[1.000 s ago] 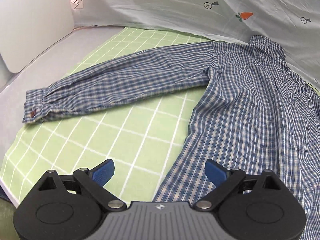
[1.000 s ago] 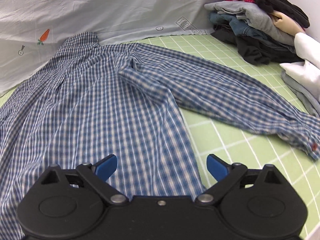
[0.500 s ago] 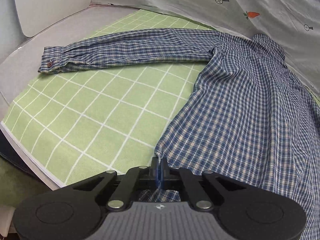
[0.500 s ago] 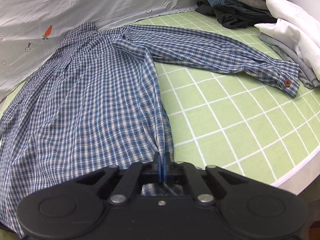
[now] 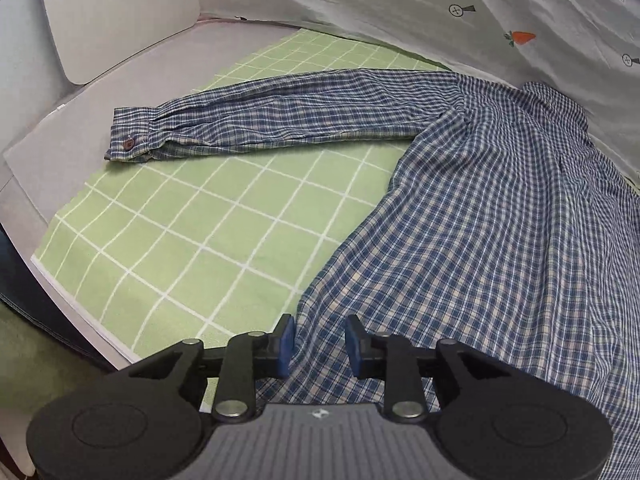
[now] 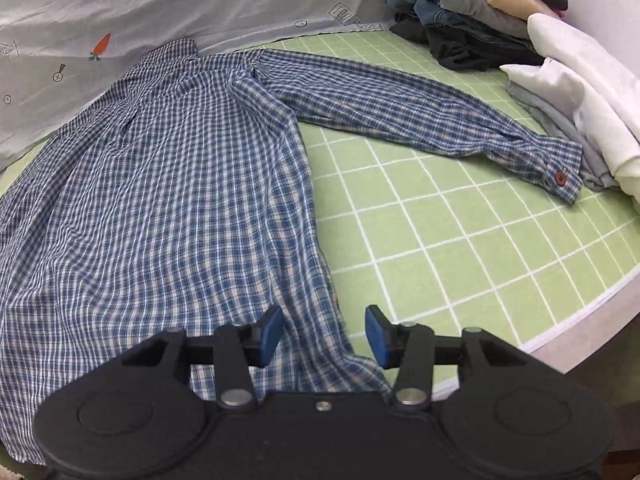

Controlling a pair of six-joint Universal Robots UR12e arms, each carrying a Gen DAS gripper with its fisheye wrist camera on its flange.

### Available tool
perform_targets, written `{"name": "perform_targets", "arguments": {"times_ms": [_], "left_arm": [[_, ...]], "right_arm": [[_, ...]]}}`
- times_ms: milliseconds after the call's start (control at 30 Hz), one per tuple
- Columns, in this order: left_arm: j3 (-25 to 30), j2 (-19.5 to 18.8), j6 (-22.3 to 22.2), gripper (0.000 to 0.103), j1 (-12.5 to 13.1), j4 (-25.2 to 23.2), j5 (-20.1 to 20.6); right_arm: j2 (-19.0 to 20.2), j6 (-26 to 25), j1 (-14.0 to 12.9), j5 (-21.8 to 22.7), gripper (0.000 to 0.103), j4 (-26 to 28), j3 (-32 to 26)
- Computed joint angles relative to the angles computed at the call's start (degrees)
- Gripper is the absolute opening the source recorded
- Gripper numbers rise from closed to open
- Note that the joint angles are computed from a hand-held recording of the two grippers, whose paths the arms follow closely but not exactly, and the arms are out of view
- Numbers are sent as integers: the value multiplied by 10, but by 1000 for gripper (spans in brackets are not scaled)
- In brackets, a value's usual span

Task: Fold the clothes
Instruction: 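Grasp the shirt hem with both grippers and pull it straight, then open both grippers and lift them off the spread shirt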

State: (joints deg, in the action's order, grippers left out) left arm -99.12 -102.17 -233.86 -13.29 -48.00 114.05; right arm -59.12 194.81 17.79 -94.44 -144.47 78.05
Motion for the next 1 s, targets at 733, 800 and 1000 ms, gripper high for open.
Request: {"name": "perform_targets", "arguments": {"times_ms": [733,800,1000], "left_arm": [[128,-100,109,56,-34,-7,1],[140,-107,109,56,-36,-20,3],[168,-124,80,57,-32,-51,2]], "right_arm": [[122,10,-34,-41,54,-58,-172],[153,-17,-34,-40,55,-45,-222],[267,-121,-39,0,64,31,-416]]}}
